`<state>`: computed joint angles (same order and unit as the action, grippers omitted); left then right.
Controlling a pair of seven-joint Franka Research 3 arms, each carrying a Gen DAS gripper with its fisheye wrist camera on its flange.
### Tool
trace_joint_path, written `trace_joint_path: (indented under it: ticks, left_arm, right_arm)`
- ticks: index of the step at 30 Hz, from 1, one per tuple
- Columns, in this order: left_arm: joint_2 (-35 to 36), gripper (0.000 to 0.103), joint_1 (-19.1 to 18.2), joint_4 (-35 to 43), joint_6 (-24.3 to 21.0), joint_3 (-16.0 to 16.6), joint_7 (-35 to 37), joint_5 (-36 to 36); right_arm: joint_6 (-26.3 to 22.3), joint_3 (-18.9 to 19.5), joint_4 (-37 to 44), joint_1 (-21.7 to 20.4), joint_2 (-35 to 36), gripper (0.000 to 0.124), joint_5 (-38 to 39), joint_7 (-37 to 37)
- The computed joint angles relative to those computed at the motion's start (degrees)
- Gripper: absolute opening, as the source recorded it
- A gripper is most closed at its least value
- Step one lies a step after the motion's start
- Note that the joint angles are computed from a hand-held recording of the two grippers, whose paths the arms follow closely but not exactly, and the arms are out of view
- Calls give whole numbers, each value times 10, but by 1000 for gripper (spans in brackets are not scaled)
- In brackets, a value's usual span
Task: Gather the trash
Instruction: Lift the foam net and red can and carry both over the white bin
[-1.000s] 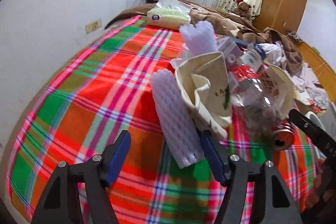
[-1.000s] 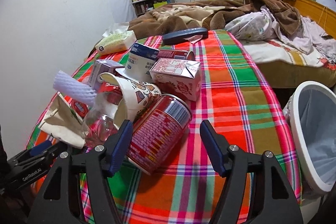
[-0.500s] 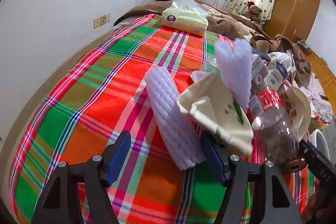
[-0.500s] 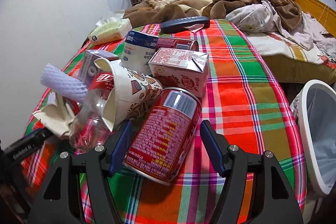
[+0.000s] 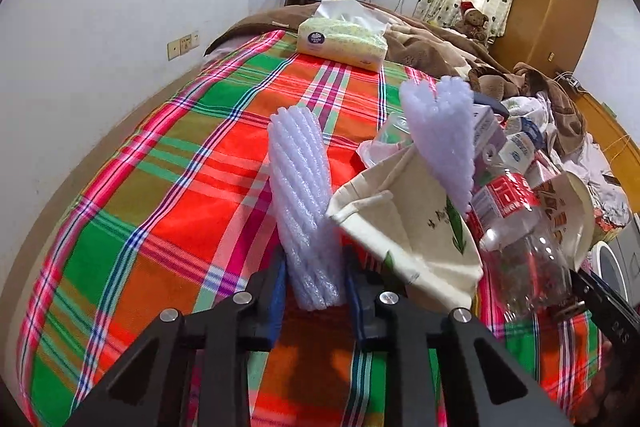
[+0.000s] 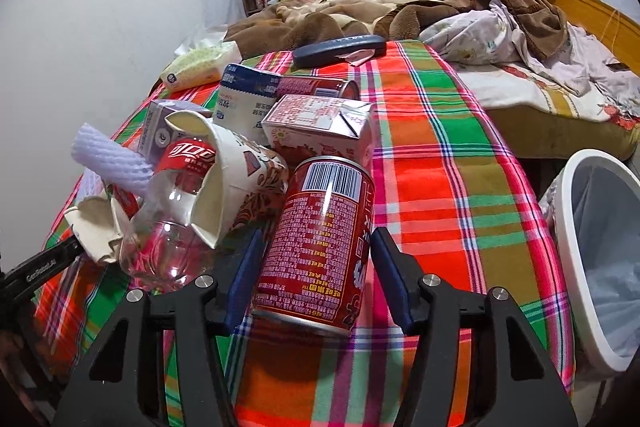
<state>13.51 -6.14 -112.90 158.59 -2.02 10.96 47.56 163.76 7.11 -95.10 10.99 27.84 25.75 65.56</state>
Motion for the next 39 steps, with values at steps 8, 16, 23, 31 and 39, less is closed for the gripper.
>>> trace_joint_path:
  ticks: [8,16,23,31,39]
  left_arm:
    - [-54,26,-3,-60,-4,-16,-15,20]
    - [-98,26,-5,-92,-11,-42,-64,65]
    - [-116,26,-12,-86,-28,-64,-103,114]
    - [-108,26,-22,-77,-27,-72,-98,106]
    - [-99,26,-32,-64,-26,-71,-88,103]
  right_arm:
    - [8,7,-18,-11,-13,57,10,-23]
    - [19,37,-50,-45,-43,52,73,-93]
    - [12,44,-59,-60,-55,50,135,-155]
    - [-7,21,-78,-43,-62,50,117,-194]
    - [-48,-23,-31,-5,-29,55,27,-121]
